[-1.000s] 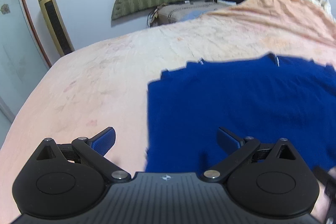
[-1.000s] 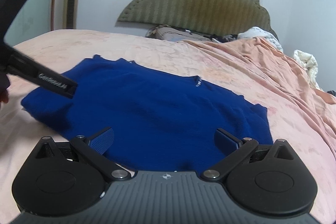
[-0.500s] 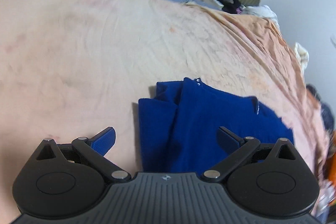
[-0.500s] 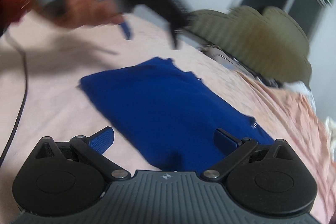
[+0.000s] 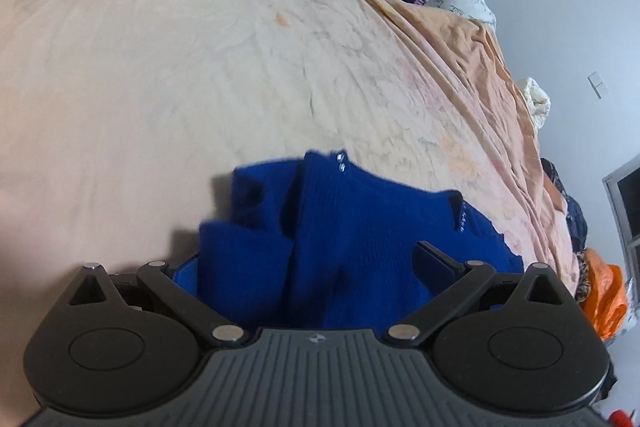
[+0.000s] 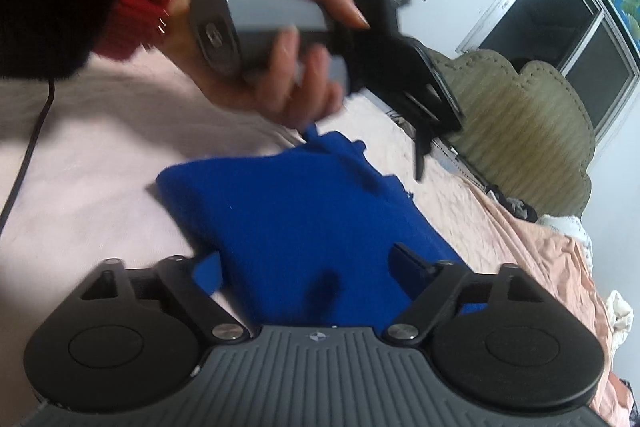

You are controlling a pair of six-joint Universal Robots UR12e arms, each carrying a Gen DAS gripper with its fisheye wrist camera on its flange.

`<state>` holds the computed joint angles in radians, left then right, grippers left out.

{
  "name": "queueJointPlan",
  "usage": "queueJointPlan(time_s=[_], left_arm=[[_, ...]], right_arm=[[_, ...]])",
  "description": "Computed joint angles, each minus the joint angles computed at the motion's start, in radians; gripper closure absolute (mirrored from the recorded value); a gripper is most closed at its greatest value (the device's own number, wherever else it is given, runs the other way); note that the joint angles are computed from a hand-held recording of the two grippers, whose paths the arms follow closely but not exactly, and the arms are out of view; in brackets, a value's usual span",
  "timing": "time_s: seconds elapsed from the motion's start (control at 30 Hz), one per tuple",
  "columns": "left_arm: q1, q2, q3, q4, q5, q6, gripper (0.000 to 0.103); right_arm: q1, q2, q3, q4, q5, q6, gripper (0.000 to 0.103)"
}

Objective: Fold small clothes

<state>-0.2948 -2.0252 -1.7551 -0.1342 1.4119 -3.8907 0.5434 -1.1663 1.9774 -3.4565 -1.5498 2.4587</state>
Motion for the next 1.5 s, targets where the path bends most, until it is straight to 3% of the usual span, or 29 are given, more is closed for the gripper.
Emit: queueJointPlan(time_s=[0.1,0.13,0.17,0.2,0.27,0.3,0.4,0.5,0.67,0.9,1.23,1.5], left_arm=[[0.001,-0.014,0.022,-0.007,0.005,-0.008,0.002],[-0.002,-0.018,0.031,-0.016,0.019,-0.008,0.017],[-0.005,-0.021,0.042,-0.036,0.033,-0.001,0.046],[-0.008,-0.024,0.058,-0.082,0.044,0.004,0.062],[-0.015,-0.024,0.072,-0.132,0.081,0.004,0.084],[-0.015,-0.024,0.076,-0.145,0.074,-0.002,0.089],[-0.035,-0.021,0.088,-0.171,0.135,-0.009,0.09],[-0.061,-0.013,0.105,-0.188,0.207,-0.014,0.091],[-0.117,-0.016,0.185,-0.303,0.363,0.008,0.091],[-0.19,-0.071,0.341,-0.425,0.505,0.02,0.091],[-0.272,-0.226,0.621,-0.576,0.594,0.094,0.091],[-0.308,-0.369,0.836,-0.706,0.577,0.156,0.091]], right_arm=[[0.007,0.014,-0.016,0.006,0.002,-0.012,0.045],[0.008,0.015,-0.02,0.013,0.007,-0.015,0.055],[0.007,0.014,-0.021,0.023,0.016,-0.014,0.064],[0.003,0.011,-0.022,0.038,0.033,-0.01,0.068],[-0.006,0.003,-0.023,0.069,0.07,0.006,0.084],[-0.009,0.001,-0.024,0.079,0.087,0.015,0.087],[-0.025,-0.01,-0.015,0.075,0.128,0.054,0.097],[-0.047,-0.022,-0.005,0.048,0.161,0.1,0.097],[-0.092,-0.051,0.03,-0.025,0.196,0.171,0.098],[-0.182,-0.094,0.084,-0.1,0.237,0.305,0.099],[-0.325,-0.13,0.159,-0.172,0.293,0.493,0.099],[-0.417,-0.133,0.201,-0.164,0.333,0.645,0.099]])
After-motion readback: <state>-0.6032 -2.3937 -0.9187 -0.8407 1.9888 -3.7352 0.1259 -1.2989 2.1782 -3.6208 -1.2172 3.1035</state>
